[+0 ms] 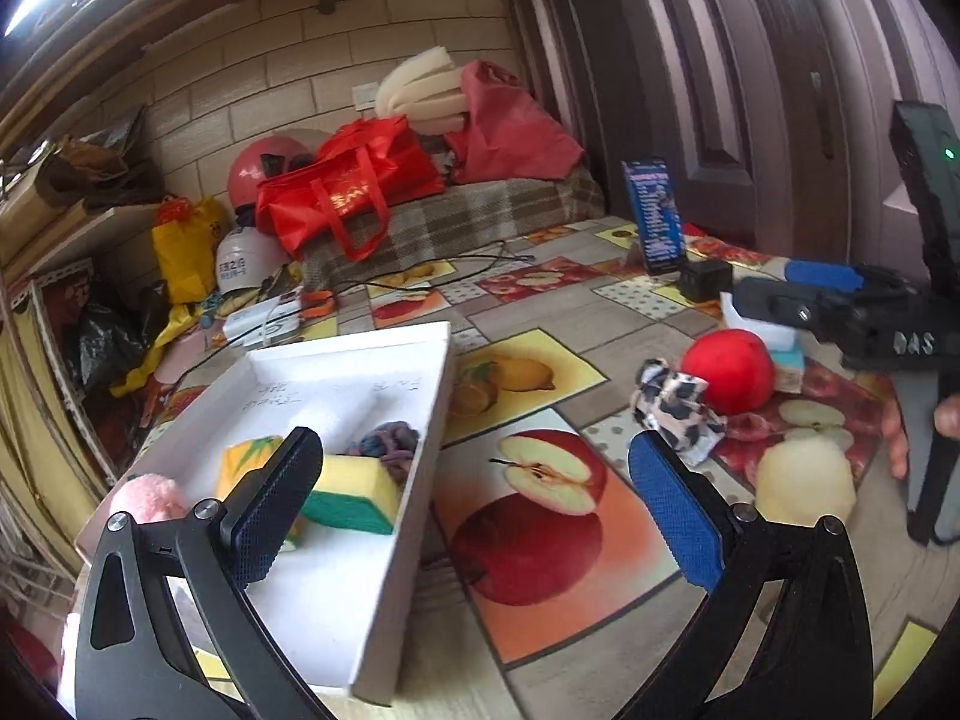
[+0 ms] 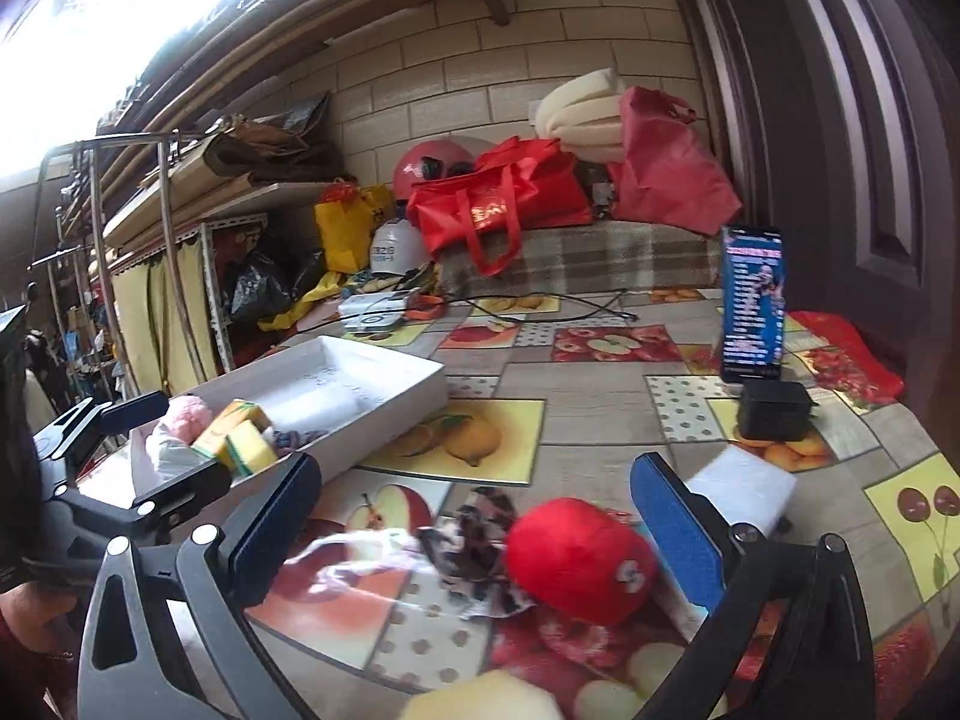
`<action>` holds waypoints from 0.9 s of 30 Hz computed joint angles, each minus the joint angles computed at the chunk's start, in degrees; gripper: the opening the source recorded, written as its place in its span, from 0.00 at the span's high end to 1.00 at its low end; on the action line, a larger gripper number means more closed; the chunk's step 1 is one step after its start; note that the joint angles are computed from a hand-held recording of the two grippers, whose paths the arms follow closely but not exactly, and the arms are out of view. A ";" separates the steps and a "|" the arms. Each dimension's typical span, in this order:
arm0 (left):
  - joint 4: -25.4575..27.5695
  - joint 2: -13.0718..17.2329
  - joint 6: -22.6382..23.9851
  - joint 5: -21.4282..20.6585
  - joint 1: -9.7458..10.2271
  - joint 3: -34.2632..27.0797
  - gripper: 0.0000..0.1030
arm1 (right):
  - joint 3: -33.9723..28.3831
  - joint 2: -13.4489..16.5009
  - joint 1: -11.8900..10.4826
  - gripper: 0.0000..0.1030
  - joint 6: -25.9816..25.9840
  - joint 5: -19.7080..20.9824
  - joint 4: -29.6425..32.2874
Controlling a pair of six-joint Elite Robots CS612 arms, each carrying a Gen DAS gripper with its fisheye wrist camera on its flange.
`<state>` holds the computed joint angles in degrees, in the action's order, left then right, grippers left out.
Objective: Organize soft objects
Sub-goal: 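Grasp the pale yellow foam piece with the left gripper while the right grasps the white foam block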
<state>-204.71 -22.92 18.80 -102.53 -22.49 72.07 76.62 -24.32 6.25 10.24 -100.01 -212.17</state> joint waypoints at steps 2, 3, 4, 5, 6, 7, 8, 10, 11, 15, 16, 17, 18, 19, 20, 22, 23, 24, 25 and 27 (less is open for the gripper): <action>2.79 -1.04 6.43 -4.70 -0.83 1.62 0.00 | 2.35 -1.20 -1.63 0.00 4.62 -1.86 0.85; 4.05 -1.55 9.57 -6.91 -1.26 2.44 0.00 | 3.50 -1.79 -2.47 0.00 6.73 -1.96 1.42; 5.44 -2.08 12.48 -8.72 -1.71 3.26 0.00 | 4.44 -2.33 -3.21 0.00 8.29 -1.63 2.29; 6.96 -2.57 15.07 -9.99 -2.20 3.97 0.00 | 5.26 -2.78 -3.88 0.00 9.36 -0.74 3.03; 7.89 -2.90 17.21 -10.39 -2.76 4.55 0.00 | 5.86 -3.13 -4.48 0.00 10.00 0.90 3.82; 8.44 -3.14 18.86 -10.36 -3.29 5.04 0.00 | 6.19 -3.36 -4.96 0.00 10.17 2.77 4.78; 9.44 -3.33 20.00 -10.37 -3.70 5.23 0.00 | 6.25 -3.48 -5.33 0.00 10.03 4.65 5.85; 11.89 -3.53 20.67 -10.15 -4.26 4.91 0.00 | 5.57 -3.51 -5.69 0.00 9.10 7.93 8.93; 13.25 -3.55 20.56 -9.99 -4.42 4.54 0.00 | 5.03 -3.46 -5.70 0.00 8.32 8.76 10.46; 17.77 -3.41 18.68 -10.29 -4.29 3.10 0.00 | 3.05 -2.91 -5.52 0.00 7.15 7.81 13.18; 18.85 -3.32 18.16 -10.72 -4.14 2.62 0.00 | 2.50 -2.72 -5.40 0.00 7.19 7.18 13.59; 19.80 -3.29 17.76 -10.95 -4.06 2.30 0.00 | 1.91 -2.51 -5.26 0.00 7.24 6.68 13.97; 20.75 -3.26 17.63 -11.13 -4.01 1.98 0.00 | 1.38 -2.33 -5.12 0.00 7.24 6.45 14.58; 21.45 -3.26 17.67 -11.23 -4.02 1.84 0.00 | 0.86 -2.21 -5.04 0.00 7.05 6.63 15.58; 21.92 -3.27 17.84 -11.34 -4.03 1.77 0.00 | 0.35 -2.12 -4.92 0.00 6.69 6.87 16.90; 22.33 -3.35 18.54 -11.65 -4.07 1.93 0.00 | -0.47 -2.03 -4.74 0.00 5.97 6.88 19.27; 22.71 -3.38 18.97 -11.49 -4.15 1.95 0.00 | -0.86 -2.03 -4.55 0.00 5.58 6.07 20.79; 23.18 -3.46 19.44 -11.17 -4.22 2.05 0.00 | -1.22 -2.04 -4.39 0.00 5.47 5.10 22.32; 23.76 -3.51 19.84 -10.59 -4.37 2.06 0.01 | -1.46 -2.06 -4.31 0.00 5.61 4.41 23.48; 24.99 -3.56 20.22 -9.10 -4.69 1.96 0.04 | -1.56 -2.09 -4.39 0.00 5.91 4.45 24.25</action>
<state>-179.72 -26.48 39.01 -111.63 -27.18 74.03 75.06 -26.41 1.85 16.15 -95.56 -187.92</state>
